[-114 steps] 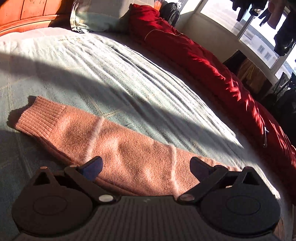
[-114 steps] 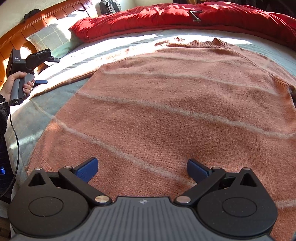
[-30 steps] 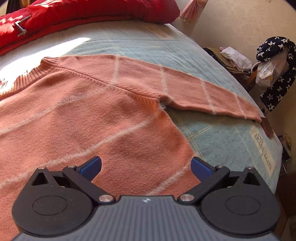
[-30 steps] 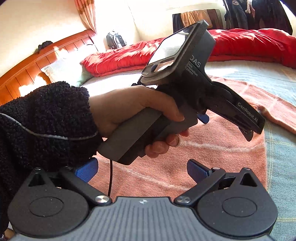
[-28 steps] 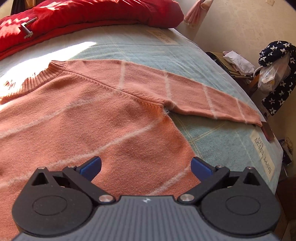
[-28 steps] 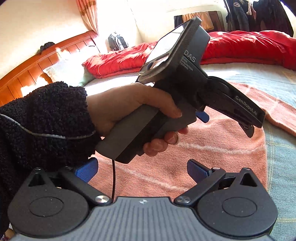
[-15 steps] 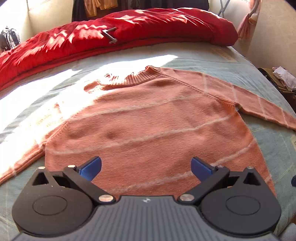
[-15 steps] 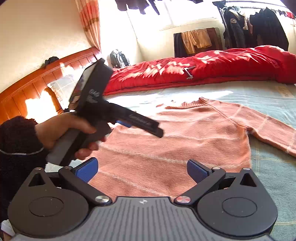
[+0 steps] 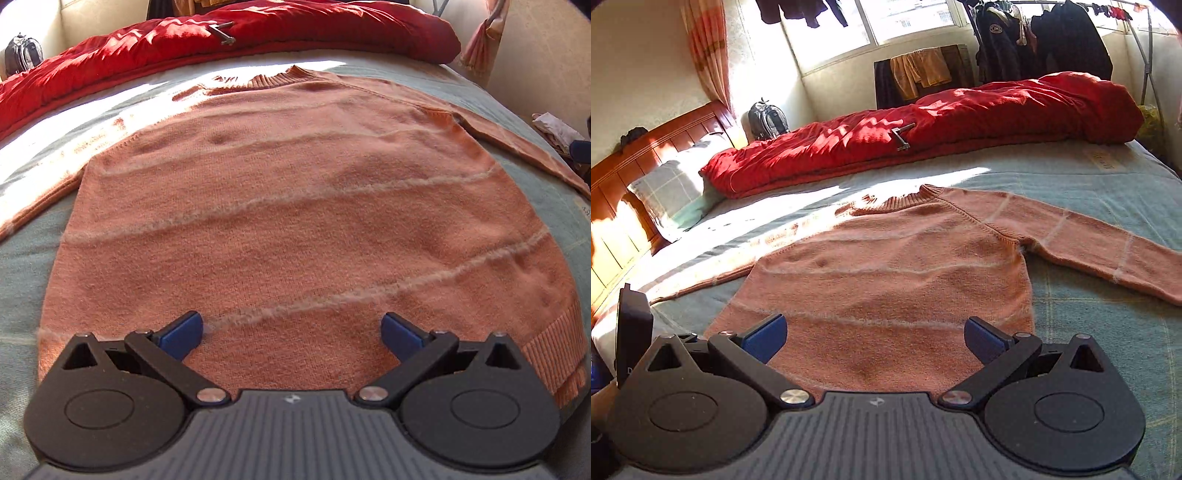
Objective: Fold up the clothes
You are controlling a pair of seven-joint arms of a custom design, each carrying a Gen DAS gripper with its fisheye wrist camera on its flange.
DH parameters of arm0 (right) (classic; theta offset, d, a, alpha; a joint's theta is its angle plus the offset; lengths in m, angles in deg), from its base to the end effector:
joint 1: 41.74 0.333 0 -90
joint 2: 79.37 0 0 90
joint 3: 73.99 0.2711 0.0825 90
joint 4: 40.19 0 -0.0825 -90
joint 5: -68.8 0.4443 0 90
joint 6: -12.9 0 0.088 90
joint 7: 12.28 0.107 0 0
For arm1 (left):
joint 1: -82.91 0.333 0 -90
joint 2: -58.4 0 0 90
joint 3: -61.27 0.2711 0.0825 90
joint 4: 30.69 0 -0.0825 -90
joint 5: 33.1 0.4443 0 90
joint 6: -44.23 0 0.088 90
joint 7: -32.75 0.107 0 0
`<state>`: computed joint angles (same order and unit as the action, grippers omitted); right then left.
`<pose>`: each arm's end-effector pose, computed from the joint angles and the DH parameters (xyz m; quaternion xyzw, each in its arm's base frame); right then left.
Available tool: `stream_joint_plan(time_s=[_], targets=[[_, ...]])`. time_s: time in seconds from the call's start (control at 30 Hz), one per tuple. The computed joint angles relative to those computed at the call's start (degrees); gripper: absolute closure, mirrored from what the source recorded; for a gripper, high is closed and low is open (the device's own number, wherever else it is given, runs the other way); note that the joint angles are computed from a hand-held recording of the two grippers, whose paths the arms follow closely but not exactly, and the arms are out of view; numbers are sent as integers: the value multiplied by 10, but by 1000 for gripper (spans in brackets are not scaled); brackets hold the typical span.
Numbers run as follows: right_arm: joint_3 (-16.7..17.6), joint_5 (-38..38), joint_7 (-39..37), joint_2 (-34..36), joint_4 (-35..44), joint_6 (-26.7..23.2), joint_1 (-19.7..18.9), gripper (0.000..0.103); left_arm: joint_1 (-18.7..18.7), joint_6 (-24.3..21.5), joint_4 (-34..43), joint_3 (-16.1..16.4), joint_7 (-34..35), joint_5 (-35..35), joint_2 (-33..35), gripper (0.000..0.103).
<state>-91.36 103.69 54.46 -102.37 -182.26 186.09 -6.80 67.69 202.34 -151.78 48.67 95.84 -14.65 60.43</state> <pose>0.5222 0.1182 0.4533 -0.6582 0.5927 -0.1562 0.4371 0.5614 -0.3106 0.3890 -0.5731 0.7572 -0.2539 0.1837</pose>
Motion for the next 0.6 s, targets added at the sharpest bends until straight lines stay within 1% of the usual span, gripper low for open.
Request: stream_joint_plan(time_s=[0.03,0.1,0.23,0.37,0.43,0.5,0.6], targets=[[-7,6,-7,1,2,0,7,0,-2,13,-12,1,-24,26,-6,1],[-12,16,-13,5,6,-3,13,0,-2,26,-36,-2,-49,48,-23,1],[4,18,-13,17,14,-13,-2,0,6,54,-105,-21,-96,70,-79,1],[19,30,-17,31,25,-23,-15,0,35,90,-155,-54,-148,103,-118,1],[39,21,-8,39,29,-30,-32,0,45,108,-166,-59,-147,94,-122,1],[58,8,1,45,32,-35,-47,0,46,112,-170,-59,-129,68,-125,1],[70,4,-5,48,34,-40,-52,0,52,114,-172,-65,-107,50,-128,1]])
